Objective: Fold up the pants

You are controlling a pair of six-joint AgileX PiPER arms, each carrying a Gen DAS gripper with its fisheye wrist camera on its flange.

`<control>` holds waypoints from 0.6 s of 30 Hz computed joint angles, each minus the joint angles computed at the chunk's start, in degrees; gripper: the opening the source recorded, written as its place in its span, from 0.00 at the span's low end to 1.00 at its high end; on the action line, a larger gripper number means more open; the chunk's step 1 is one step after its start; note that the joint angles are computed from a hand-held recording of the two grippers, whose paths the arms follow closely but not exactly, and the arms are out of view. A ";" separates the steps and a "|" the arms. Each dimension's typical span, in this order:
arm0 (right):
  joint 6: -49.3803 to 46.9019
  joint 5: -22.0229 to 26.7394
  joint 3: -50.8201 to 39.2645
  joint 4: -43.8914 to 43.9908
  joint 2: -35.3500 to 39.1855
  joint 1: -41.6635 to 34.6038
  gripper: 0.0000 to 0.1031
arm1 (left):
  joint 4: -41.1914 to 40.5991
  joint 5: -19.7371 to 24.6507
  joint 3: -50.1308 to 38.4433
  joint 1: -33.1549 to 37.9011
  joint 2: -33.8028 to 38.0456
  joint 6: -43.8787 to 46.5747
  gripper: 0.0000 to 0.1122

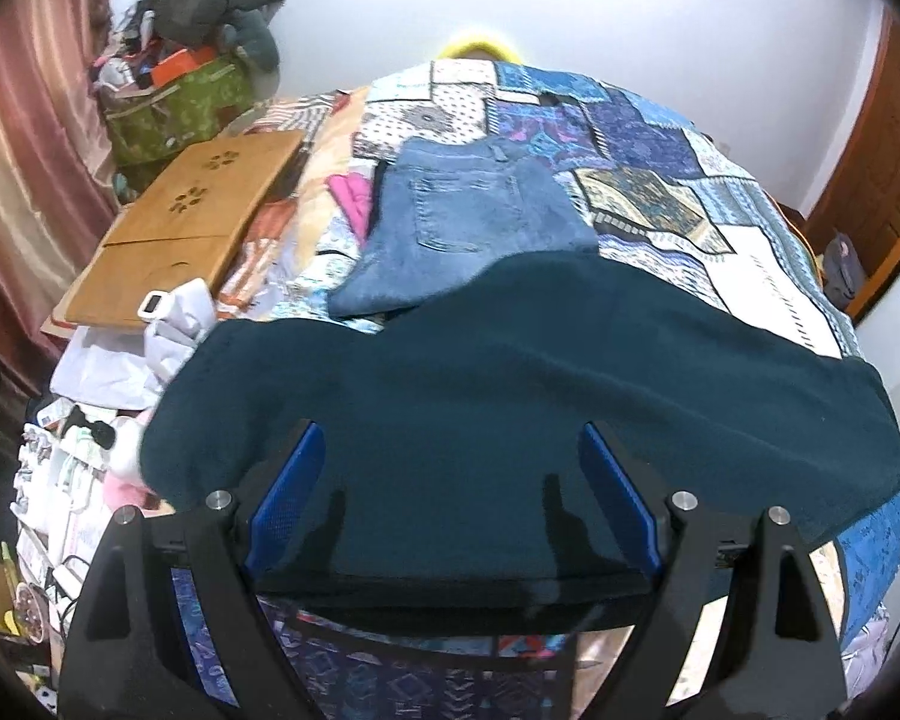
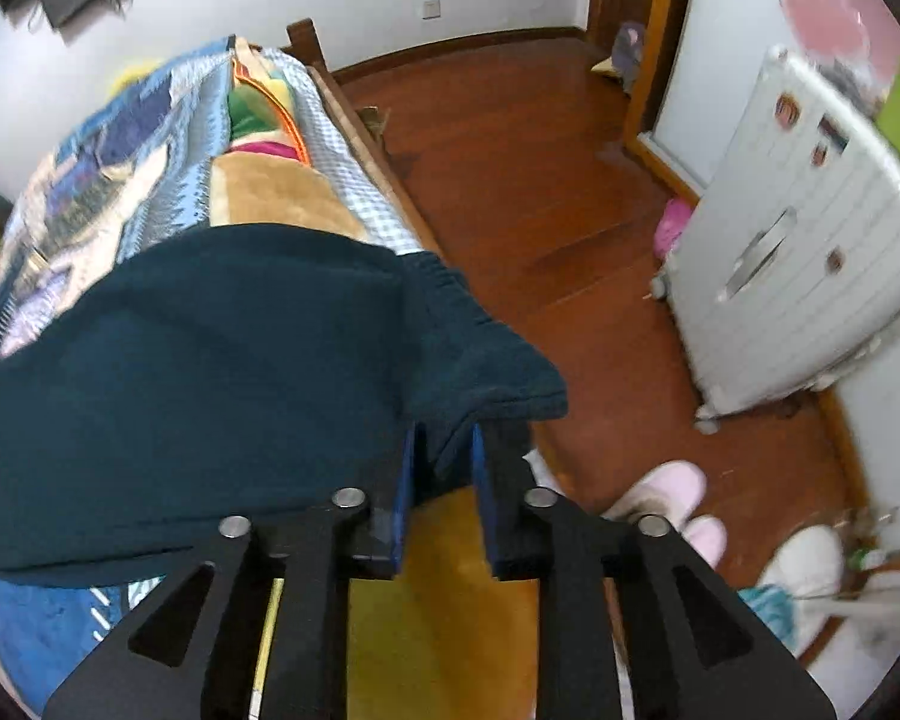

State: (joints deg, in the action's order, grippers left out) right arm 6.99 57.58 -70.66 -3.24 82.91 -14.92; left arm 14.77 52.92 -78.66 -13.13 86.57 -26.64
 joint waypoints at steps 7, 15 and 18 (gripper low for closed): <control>6.31 1.94 -8.45 -8.25 -1.20 5.68 0.61 | -0.26 -2.73 2.77 6.98 -3.48 2.32 0.77; 8.24 2.37 -24.73 -8.44 5.53 24.10 0.72 | -11.11 -3.45 -0.36 21.86 -1.42 15.31 0.78; 7.25 1.94 -31.71 -7.65 11.05 31.53 0.74 | -16.75 -1.48 -4.02 27.33 2.11 21.26 0.80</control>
